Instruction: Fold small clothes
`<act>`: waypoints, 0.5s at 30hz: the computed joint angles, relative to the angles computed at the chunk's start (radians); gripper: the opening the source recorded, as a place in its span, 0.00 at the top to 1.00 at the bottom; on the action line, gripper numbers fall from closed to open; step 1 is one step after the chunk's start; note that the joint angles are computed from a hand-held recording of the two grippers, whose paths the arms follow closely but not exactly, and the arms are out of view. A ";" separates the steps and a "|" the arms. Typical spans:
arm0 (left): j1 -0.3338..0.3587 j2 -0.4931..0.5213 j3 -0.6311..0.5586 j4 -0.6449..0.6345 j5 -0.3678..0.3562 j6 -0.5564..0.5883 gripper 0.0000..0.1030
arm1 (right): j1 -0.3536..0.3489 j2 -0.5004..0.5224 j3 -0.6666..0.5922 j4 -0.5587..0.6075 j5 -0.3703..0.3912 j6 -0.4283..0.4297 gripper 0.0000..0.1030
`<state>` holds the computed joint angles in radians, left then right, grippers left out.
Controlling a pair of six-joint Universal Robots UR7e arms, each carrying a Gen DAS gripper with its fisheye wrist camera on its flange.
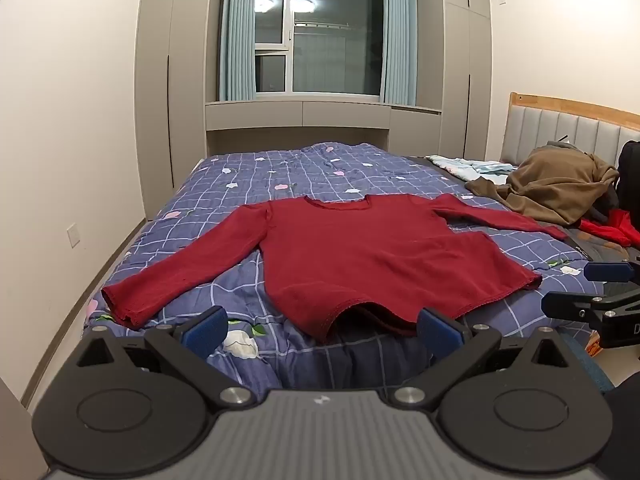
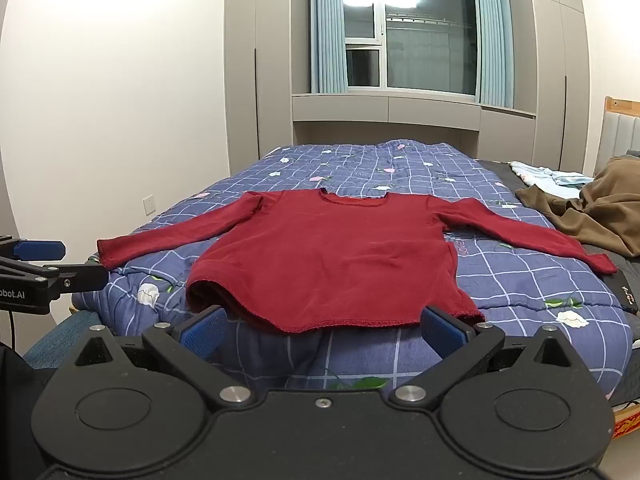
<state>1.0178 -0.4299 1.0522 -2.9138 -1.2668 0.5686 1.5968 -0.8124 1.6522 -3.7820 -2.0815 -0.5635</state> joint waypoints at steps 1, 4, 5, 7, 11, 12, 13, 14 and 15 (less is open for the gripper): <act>0.000 0.000 0.000 0.002 0.001 -0.001 0.00 | 0.000 0.000 0.000 0.003 -0.001 0.001 0.00; 0.000 -0.001 -0.001 0.005 0.003 -0.001 0.00 | 0.000 0.000 0.000 0.002 0.001 0.001 0.00; 0.000 -0.001 -0.001 0.005 0.003 -0.001 0.00 | 0.000 0.000 -0.001 0.002 0.000 0.000 0.00; 0.000 -0.001 -0.001 0.005 0.003 -0.001 0.00 | 0.001 0.001 -0.001 0.002 -0.001 -0.002 0.00; -0.001 -0.001 -0.001 0.006 0.003 -0.001 0.00 | 0.000 0.000 0.000 0.001 0.002 0.002 0.00; -0.001 -0.001 -0.001 0.006 0.003 -0.001 0.00 | -0.001 -0.001 0.001 0.000 0.002 0.002 0.00; -0.001 -0.001 -0.001 0.006 0.003 -0.001 0.00 | 0.000 0.000 0.000 0.001 0.000 0.001 0.00; -0.001 -0.001 0.000 0.006 0.003 -0.001 0.00 | 0.000 0.000 0.000 0.001 0.000 0.001 0.00; 0.000 -0.001 -0.001 0.006 0.003 -0.002 0.00 | 0.000 0.000 0.000 0.001 0.000 0.001 0.00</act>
